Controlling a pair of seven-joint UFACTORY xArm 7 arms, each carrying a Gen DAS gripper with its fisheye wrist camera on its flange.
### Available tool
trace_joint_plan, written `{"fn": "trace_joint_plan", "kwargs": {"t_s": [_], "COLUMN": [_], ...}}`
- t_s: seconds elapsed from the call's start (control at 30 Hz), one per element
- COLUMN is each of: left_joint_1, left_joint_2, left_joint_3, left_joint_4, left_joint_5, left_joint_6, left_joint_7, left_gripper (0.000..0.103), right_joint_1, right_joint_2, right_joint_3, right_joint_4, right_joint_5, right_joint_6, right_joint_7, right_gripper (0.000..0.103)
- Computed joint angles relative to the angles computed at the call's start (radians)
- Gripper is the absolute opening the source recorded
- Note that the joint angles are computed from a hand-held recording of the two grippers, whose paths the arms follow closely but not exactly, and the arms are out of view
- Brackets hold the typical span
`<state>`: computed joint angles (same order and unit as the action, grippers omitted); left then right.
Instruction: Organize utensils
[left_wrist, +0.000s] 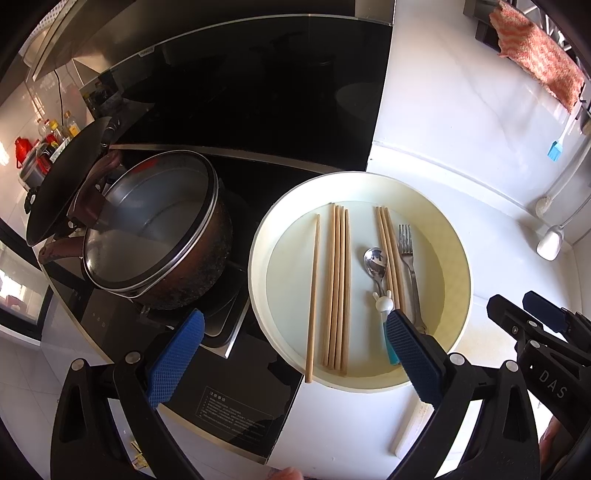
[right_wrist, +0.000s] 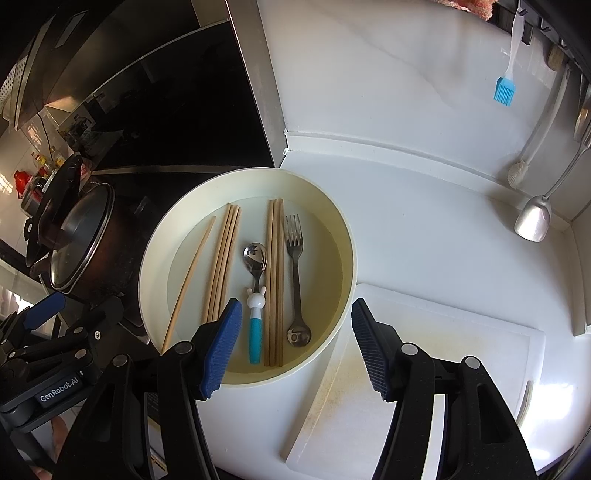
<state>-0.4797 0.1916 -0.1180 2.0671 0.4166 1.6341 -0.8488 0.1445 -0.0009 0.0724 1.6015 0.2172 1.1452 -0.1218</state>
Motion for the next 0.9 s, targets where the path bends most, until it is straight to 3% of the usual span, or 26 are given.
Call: {"fn": "trace_joint_plan", "kwargs": {"t_s": [0.47, 0.7, 0.9], "left_joint_1": [-0.004, 0.01, 0.017], "left_joint_2": [0.005, -0.034, -0.004], "left_joint_3": [0.0, -0.008, -0.006], "left_joint_4": [0.001, -0.057, -0.014], "left_joint_5": [-0.008, -0.012, -0.037], "left_joint_6": [-0.005, -0.06, -0.019], "left_joint_7": [0.001, -0.01, -0.004], "left_gripper": [0.097, 0.097, 0.097], "right_joint_1": [0.002, 0.002, 0.002], "right_joint_2": [-0.007, -0.006, -0.008], "right_joint_3": [0.0, 0.0, 0.0], "right_joint_4": [-0.007, -0.006, -0.011], "right_joint_5": [0.003, 0.004, 0.006], "right_joint_6": [-0.002, -0.002, -0.005], "right_joint_7": [-0.001, 0.001, -0.003], "right_gripper": [0.059, 0.059, 0.059]}}
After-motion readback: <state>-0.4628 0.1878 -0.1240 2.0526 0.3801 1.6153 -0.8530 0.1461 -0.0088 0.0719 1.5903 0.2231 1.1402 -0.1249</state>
